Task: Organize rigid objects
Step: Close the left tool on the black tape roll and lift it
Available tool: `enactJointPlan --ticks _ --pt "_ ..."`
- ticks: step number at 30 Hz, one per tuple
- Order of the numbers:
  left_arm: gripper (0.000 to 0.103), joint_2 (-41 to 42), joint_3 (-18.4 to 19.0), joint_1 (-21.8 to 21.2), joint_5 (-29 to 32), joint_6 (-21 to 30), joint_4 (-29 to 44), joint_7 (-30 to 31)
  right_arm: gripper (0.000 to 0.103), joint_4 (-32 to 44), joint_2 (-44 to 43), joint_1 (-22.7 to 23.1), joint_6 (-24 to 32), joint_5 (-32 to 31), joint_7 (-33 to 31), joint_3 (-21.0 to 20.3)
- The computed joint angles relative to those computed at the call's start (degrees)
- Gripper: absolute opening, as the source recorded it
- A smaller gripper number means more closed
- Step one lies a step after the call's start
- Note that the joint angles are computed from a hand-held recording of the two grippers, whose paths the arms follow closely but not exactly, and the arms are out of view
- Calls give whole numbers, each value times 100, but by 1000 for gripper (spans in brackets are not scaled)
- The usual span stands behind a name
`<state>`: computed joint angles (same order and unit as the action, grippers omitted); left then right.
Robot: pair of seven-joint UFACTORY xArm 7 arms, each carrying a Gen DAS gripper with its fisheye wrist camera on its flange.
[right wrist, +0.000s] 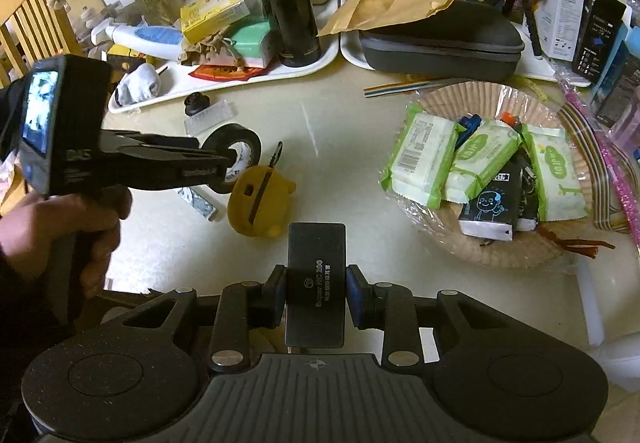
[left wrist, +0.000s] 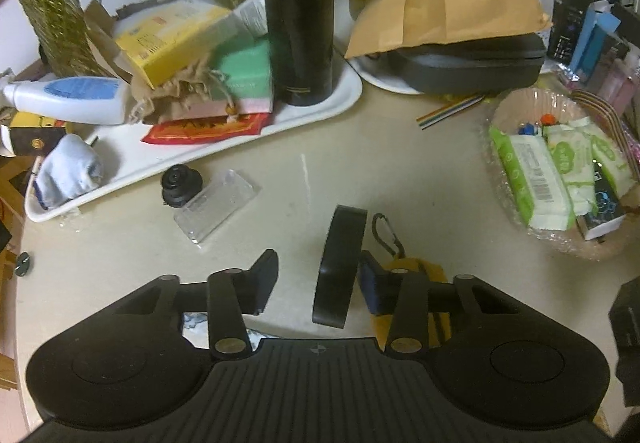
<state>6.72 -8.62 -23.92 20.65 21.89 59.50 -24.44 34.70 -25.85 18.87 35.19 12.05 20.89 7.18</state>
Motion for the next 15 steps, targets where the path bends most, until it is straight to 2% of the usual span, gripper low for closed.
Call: enactJointPlan --ticks 1,2,15 --pt "24 29 -17 13 -69 16 24 78 34 -1 -2 5 -16 6 -12 -8" --pt "20 52 -12 -2 -55 91 65 63 34 2 2 7 -28 2 -17 -7" --pt "19 -424 -44 112 -224 -59 -257 26 34 54 93 41 -84 -13 -36 41"
